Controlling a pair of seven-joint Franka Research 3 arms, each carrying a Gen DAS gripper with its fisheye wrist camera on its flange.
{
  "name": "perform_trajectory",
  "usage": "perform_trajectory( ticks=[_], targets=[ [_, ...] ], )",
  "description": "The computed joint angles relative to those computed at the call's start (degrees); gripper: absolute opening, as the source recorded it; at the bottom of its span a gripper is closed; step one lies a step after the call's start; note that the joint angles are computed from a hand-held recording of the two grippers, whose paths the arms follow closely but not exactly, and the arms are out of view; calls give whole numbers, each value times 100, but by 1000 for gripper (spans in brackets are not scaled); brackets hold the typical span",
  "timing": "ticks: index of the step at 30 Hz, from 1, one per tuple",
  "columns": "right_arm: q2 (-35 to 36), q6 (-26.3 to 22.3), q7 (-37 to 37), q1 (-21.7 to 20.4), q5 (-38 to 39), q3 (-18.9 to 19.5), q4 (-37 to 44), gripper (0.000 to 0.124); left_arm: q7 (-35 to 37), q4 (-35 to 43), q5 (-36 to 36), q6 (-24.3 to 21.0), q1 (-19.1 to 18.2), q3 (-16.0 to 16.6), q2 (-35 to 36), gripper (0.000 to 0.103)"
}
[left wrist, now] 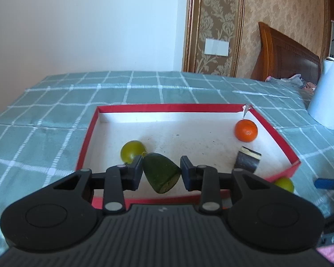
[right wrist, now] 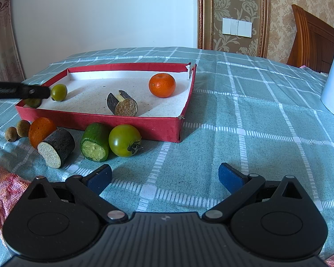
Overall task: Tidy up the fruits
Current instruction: 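Carry the cucumber slice into the tray and open the left gripper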
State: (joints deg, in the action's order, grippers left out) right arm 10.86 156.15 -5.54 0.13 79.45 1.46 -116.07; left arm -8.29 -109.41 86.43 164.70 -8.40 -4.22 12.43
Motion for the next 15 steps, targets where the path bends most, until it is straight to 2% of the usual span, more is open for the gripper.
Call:
perform_trajectory(
  ticks=[8, 15],
  targets=[
    [9, -2, -7, -5, -10, 4, 6, 103, 1126, 714, -940, 161, -84, 147, 645, 32],
    [12, 7, -18, -4, -9, 9, 5, 103, 1702, 911, -1641, 67, -296, 363, 937, 32]
  ],
)
